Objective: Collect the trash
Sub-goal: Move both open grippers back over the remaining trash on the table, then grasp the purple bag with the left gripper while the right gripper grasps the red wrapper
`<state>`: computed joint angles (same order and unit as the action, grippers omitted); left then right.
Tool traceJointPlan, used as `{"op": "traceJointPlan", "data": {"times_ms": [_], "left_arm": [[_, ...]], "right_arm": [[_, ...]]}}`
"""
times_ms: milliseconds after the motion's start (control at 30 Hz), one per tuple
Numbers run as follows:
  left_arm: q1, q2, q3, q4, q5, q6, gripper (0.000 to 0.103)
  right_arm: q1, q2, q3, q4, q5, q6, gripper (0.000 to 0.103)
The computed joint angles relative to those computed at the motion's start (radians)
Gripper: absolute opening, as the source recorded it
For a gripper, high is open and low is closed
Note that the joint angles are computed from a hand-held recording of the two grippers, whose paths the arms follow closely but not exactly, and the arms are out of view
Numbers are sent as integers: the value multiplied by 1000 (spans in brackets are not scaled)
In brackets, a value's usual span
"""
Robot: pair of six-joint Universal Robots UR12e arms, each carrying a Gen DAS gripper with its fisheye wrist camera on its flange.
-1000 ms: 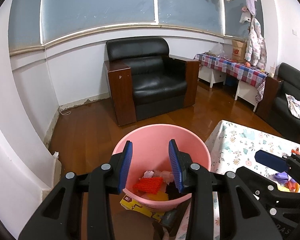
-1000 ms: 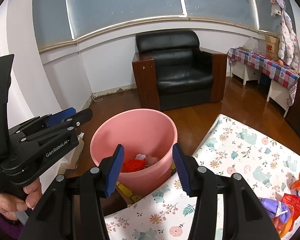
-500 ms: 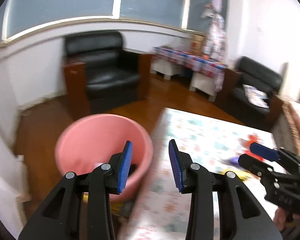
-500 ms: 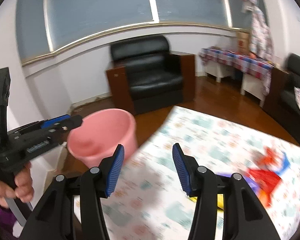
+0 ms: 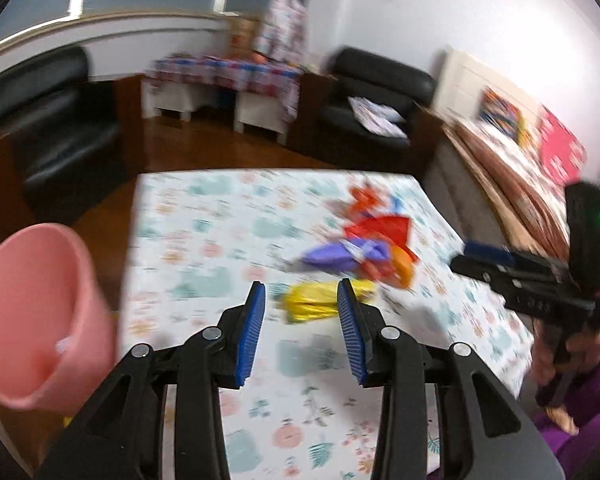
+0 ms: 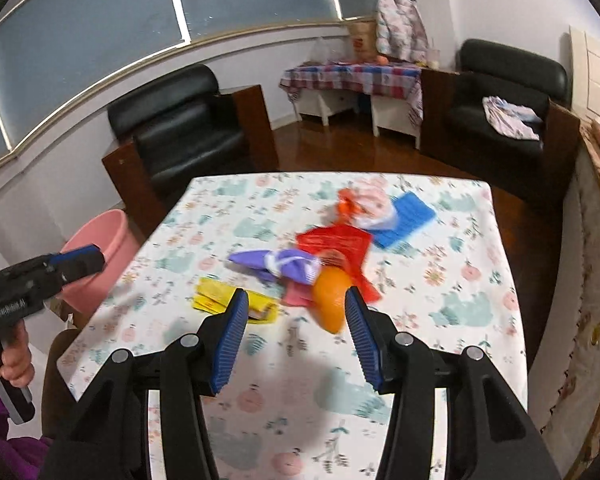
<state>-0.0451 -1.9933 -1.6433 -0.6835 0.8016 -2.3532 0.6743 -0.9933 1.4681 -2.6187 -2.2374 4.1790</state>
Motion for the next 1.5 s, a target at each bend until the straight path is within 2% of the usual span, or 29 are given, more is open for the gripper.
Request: {"op": "traceJointPlan", "data": {"times_ms": [67, 200, 333, 433, 533, 700, 800, 1133, 1167, 1233, 1267, 1300, 1400, 1433, 1500], "left_arm": [[-19, -12, 15, -50, 1, 68, 38], [-61, -46, 54, -86, 64, 186, 38], [-90, -88, 129, -154, 89, 205, 38], [-105, -118, 172, -174, 96, 215, 38], [-124, -143, 209, -217, 119, 266, 38], [-142, -164, 243, -308, 143, 408, 38], [-146, -164, 230, -290, 136, 468, 38], [-156, -169, 204, -181, 150, 491, 36], [-157, -168, 201, -167, 152, 495, 36], [-160, -170, 201, -157, 157, 503, 36], [-162, -170, 197, -137, 163, 508, 34], [-163, -170, 193, -121, 167, 514, 31], [-166, -168, 182, -87, 173, 535, 23], [-165, -168, 181, -83, 172, 534, 17], [-162, -169, 186, -87, 163, 515, 14]], "right_arm": [[-7, -2, 8, 0, 20, -3, 50], [-29, 1, 17, -7, 78, -22, 50], [-44, 2, 31, -39, 101, -18, 50], [-53, 2, 40, -55, 117, -7, 50], [-61, 3, 43, -46, 128, 3, 50], [-78, -8, 66, -84, 139, 32, 50], [-88, -9, 71, -100, 143, 35, 50], [-126, 14, 52, -112, 197, 27, 49], [-128, 15, 53, -114, 200, 33, 46], [-132, 15, 56, -115, 212, 47, 28], [-135, 14, 57, -113, 220, 53, 15], [-138, 13, 60, -109, 230, 62, 6], [-139, 9, 77, -139, 235, 81, 3], [-138, 7, 81, -147, 233, 85, 3], [-134, 1, 89, -160, 218, 86, 2]]}}
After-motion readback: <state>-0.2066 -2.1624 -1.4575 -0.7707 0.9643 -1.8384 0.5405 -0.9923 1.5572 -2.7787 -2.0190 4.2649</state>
